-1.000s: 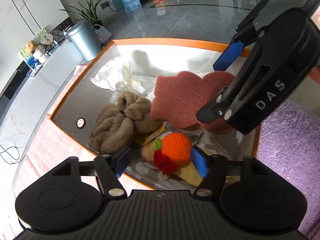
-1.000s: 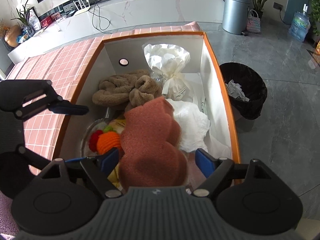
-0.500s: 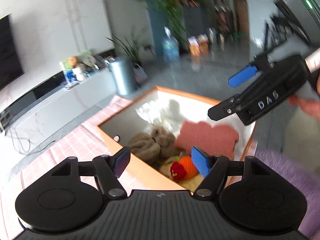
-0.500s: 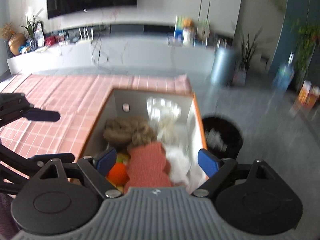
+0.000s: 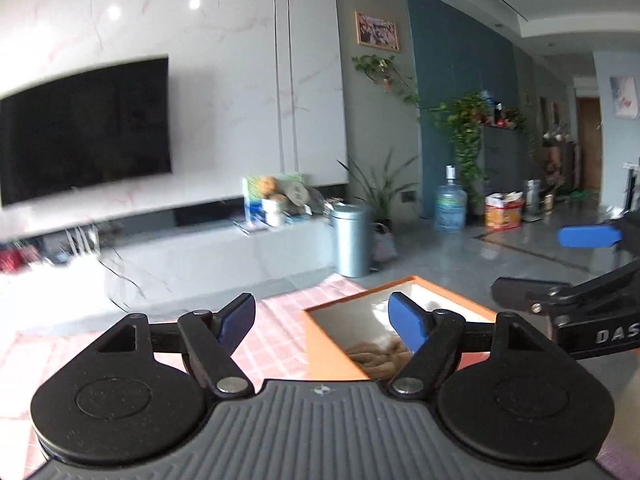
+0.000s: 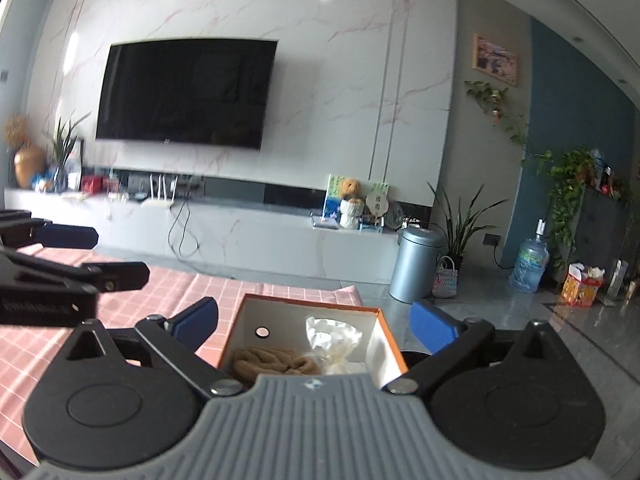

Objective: Organize soft objects
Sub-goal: 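Withdraw both open tools up and away from the box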

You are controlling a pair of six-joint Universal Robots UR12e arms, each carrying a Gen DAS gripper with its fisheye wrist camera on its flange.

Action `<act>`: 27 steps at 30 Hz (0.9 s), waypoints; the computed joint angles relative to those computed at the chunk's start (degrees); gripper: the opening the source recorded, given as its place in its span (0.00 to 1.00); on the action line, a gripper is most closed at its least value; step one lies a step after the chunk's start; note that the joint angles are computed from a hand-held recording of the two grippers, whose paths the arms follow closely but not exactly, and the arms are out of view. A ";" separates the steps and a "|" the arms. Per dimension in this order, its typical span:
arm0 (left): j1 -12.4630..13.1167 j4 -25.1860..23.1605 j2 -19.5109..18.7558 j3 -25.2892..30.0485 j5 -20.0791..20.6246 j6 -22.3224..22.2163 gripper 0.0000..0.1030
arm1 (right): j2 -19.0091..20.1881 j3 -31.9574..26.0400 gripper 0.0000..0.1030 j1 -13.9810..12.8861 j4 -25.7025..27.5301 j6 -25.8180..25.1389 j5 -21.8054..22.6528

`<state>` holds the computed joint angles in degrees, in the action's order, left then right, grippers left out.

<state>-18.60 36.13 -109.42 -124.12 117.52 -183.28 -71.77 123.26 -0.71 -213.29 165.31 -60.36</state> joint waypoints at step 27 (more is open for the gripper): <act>-3.50 -8.27 -2.67 -2.70 9.89 -15.08 0.93 | 6.08 6.83 0.97 2.63 -11.49 3.30 -11.67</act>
<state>-22.11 27.86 -112.09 -126.82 127.42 -198.37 -65.68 130.09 1.92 -224.78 168.61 -72.03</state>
